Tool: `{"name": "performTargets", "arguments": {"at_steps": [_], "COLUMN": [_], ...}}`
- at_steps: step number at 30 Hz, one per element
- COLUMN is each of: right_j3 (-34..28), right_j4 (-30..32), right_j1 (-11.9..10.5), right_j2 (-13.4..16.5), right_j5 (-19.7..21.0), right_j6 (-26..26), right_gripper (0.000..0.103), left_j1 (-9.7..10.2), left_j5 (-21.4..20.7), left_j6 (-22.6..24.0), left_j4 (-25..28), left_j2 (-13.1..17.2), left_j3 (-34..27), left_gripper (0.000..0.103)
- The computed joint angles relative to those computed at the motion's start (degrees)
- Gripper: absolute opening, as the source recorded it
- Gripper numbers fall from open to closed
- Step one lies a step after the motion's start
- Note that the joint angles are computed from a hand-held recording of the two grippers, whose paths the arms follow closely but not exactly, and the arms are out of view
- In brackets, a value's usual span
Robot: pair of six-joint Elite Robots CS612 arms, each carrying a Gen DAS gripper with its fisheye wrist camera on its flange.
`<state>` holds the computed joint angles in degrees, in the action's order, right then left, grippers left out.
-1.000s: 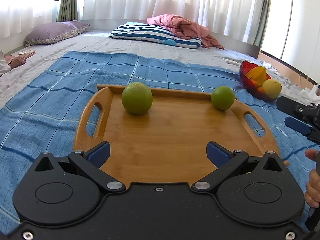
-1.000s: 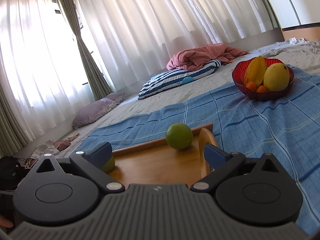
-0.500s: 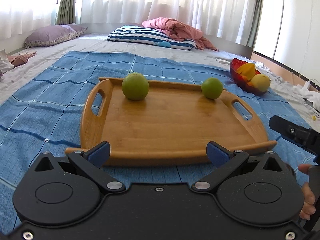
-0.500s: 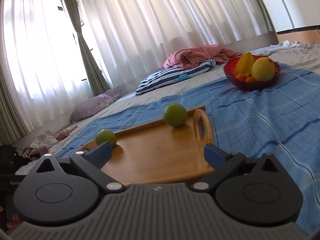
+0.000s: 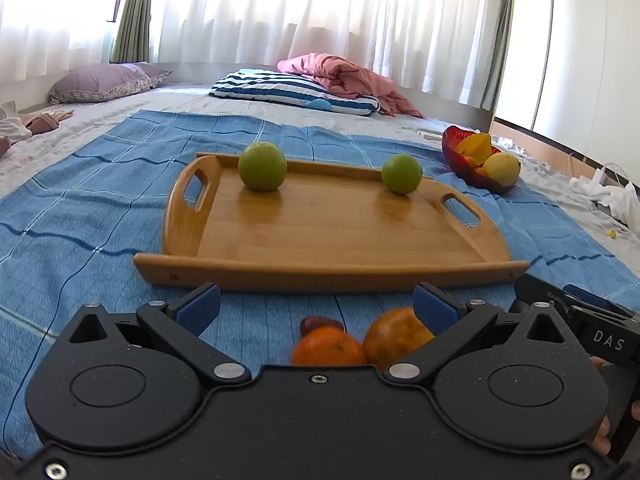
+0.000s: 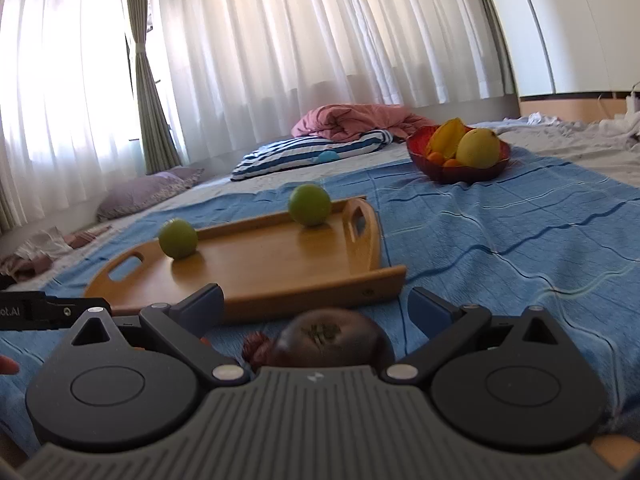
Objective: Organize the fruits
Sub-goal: 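Grasp the orange mandarin with the left tool while the right tool grasps the dark brown fruit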
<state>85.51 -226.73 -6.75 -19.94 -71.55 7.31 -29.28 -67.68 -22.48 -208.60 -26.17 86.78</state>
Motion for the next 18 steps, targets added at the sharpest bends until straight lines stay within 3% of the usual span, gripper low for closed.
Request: {"name": "performTargets", "arguments": {"at_steps": [18], "right_j3": [2.69], "right_j4": [-0.37], "right_j1": [1.57], "right_j2": [-0.19], "right_j5": [-6.16], "right_j6": [-5.73], "right_gripper": [0.103], "left_j1": [-1.93], "left_j5": [4.24], "left_j6": [3.79], "left_j4": [-3.34], "left_j2": [0.33], "left_j3": [2.76], "left_gripper": [0.103]}}
